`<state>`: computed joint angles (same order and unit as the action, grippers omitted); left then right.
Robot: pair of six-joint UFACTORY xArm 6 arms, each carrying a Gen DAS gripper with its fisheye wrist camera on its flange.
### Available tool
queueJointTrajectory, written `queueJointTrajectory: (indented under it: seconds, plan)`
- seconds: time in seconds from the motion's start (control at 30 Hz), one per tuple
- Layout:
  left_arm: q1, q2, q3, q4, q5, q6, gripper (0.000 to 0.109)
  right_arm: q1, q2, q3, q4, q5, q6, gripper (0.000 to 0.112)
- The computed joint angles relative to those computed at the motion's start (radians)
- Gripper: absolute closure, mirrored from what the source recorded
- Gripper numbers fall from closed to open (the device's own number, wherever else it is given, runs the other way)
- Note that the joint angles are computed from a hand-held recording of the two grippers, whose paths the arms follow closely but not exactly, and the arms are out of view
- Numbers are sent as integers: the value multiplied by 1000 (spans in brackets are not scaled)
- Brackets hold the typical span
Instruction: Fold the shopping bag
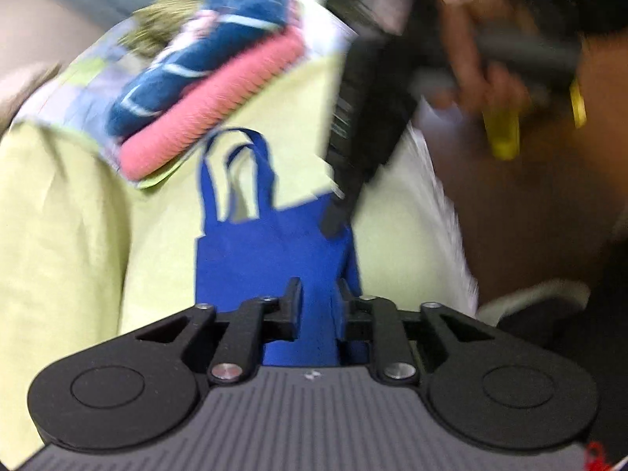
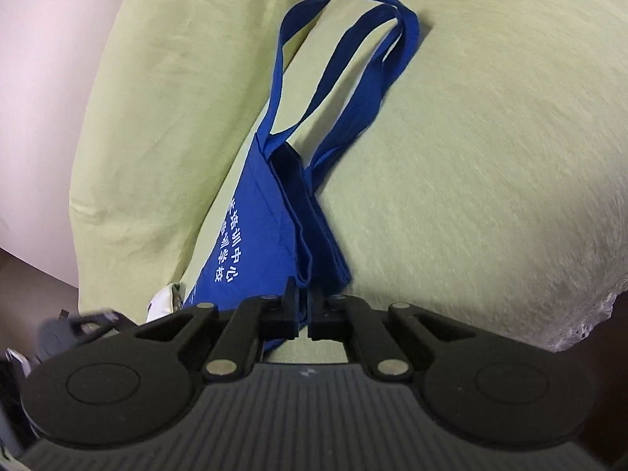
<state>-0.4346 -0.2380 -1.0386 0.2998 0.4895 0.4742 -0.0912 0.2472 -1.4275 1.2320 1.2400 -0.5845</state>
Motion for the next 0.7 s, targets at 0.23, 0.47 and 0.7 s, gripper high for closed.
queueJointTrajectory:
  seconds: [0.23,0.47,0.7]
  plan:
    - [0,98,-76,85,44,-213,81,1,2,-14,-24,19,40,112]
    - [-5,93,-29,122,45,-256,100,11,-16,-43,-102,17,31,106]
    - [-22,88,-11,185,38,-272,109,121,-238,98,-189,-352,-294,100]
